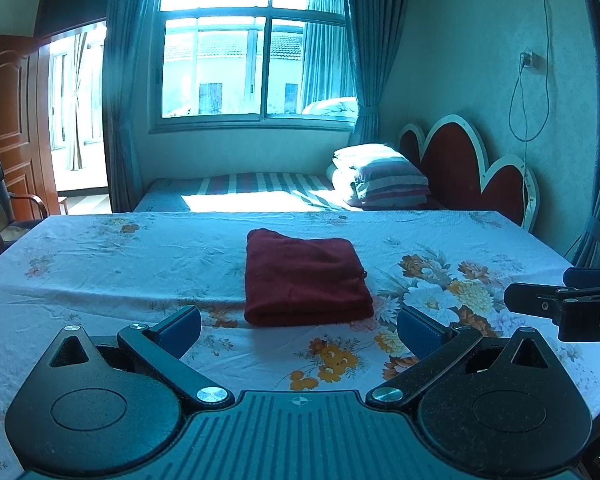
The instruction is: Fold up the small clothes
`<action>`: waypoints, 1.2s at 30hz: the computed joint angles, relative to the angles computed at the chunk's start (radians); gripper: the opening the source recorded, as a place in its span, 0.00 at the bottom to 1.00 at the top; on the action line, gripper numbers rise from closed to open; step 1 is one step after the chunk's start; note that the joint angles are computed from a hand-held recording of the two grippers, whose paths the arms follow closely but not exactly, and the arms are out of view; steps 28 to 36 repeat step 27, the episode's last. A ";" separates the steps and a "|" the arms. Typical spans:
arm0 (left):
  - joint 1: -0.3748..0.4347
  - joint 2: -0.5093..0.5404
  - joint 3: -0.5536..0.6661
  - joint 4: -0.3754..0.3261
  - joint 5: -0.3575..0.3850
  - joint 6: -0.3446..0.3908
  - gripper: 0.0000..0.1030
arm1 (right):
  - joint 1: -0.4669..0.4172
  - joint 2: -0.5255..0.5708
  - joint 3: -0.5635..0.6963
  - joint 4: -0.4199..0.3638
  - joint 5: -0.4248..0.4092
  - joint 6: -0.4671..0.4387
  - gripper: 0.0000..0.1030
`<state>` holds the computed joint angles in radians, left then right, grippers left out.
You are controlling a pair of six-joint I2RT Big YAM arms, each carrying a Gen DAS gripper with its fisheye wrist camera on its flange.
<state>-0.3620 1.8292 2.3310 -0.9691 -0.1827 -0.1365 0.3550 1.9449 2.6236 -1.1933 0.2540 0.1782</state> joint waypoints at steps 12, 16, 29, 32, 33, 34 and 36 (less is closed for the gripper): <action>0.003 -0.005 -0.009 0.008 0.004 -0.001 1.00 | 0.001 0.003 0.004 0.000 0.002 -0.002 1.00; 0.005 -0.010 -0.016 0.012 0.004 -0.001 1.00 | 0.002 0.001 -0.001 0.004 0.003 -0.003 1.00; 0.003 -0.017 -0.027 0.019 0.019 0.022 1.00 | 0.003 0.006 0.004 -0.010 0.010 -0.010 1.00; 0.003 -0.017 -0.027 0.019 0.019 0.022 1.00 | 0.003 0.006 0.004 -0.010 0.010 -0.010 1.00; 0.003 -0.017 -0.027 0.019 0.019 0.022 1.00 | 0.003 0.006 0.004 -0.010 0.010 -0.010 1.00; 0.003 -0.017 -0.027 0.019 0.019 0.022 1.00 | 0.003 0.006 0.004 -0.010 0.010 -0.010 1.00; 0.003 -0.017 -0.027 0.019 0.019 0.022 1.00 | 0.003 0.006 0.004 -0.010 0.010 -0.010 1.00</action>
